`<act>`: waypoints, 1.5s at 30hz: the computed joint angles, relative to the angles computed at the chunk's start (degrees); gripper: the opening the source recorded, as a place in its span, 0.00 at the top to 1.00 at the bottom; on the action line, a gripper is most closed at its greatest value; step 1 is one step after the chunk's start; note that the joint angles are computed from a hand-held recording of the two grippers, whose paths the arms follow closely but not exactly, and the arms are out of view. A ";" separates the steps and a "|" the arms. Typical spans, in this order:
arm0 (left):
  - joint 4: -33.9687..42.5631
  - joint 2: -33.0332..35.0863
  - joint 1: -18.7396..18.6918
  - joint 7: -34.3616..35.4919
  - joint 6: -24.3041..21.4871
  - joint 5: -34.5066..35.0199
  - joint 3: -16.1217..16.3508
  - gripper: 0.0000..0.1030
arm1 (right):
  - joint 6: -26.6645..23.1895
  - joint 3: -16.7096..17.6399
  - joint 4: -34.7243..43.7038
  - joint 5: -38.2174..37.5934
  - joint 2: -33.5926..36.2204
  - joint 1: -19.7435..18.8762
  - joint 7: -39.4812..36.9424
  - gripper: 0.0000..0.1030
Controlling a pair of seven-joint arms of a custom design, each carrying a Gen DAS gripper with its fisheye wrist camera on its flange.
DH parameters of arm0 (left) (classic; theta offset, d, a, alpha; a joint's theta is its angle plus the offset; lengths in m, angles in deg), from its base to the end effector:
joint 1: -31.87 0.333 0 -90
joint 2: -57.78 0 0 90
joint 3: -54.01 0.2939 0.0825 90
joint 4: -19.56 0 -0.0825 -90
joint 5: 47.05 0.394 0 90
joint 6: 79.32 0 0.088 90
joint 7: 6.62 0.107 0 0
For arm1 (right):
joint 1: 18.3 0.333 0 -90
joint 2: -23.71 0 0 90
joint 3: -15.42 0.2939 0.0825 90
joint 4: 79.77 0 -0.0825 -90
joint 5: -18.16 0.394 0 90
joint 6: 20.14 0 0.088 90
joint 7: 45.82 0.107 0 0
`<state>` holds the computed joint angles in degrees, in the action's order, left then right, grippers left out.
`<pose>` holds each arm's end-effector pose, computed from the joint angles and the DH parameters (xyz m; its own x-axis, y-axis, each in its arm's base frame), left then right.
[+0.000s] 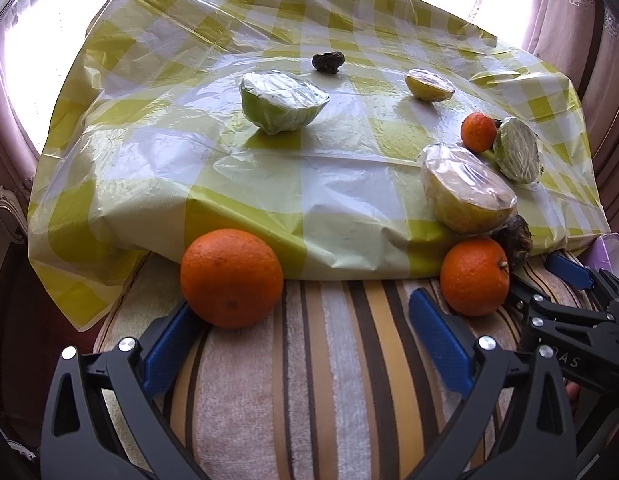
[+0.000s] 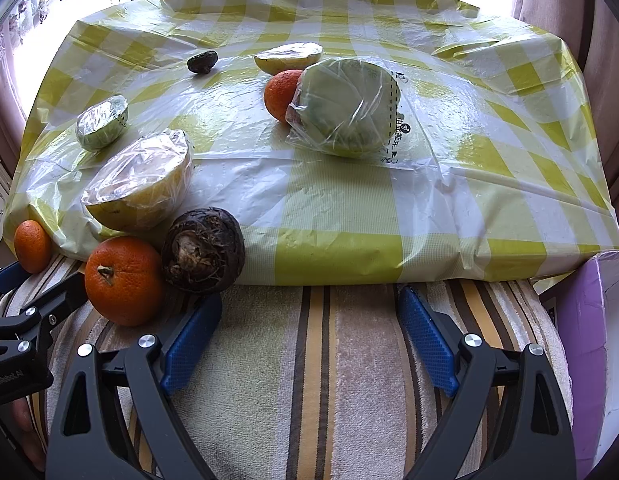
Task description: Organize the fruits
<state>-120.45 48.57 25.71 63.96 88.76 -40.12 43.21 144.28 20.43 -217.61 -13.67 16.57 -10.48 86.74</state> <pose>0.4961 -0.1604 0.4074 -0.1023 -0.9912 0.0836 -0.7989 0.0318 -0.6006 0.5052 0.1457 0.3934 -0.0246 -0.9997 0.0040 -0.7996 0.0173 -0.6002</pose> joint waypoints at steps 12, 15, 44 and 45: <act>-2.29 -1.00 -4.68 10.30 4.35 -13.82 3.75 0.02 | 0.02 -0.05 0.02 0.03 -0.01 0.03 -0.06 0.15; -2.86 -1.24 -6.89 14.04 5.87 -19.06 5.55 0.04 | 0.10 -0.05 -0.07 0.02 -0.07 -0.01 -0.05 0.15; -4.69 -2.90 -18.40 35.41 12.05 -48.55 14.24 0.60 | 11.53 -0.81 -7.08 31.51 -4.73 4.11 -32.59 0.16; -4.67 -2.90 -18.40 35.52 12.07 -48.76 14.19 0.60 | 11.33 2.21 -6.86 27.43 -4.73 0.77 -29.36 0.16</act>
<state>-125.12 45.68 7.32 99.49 100.83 -88.88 57.40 155.60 22.64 -224.47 13.77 11.84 -9.71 57.38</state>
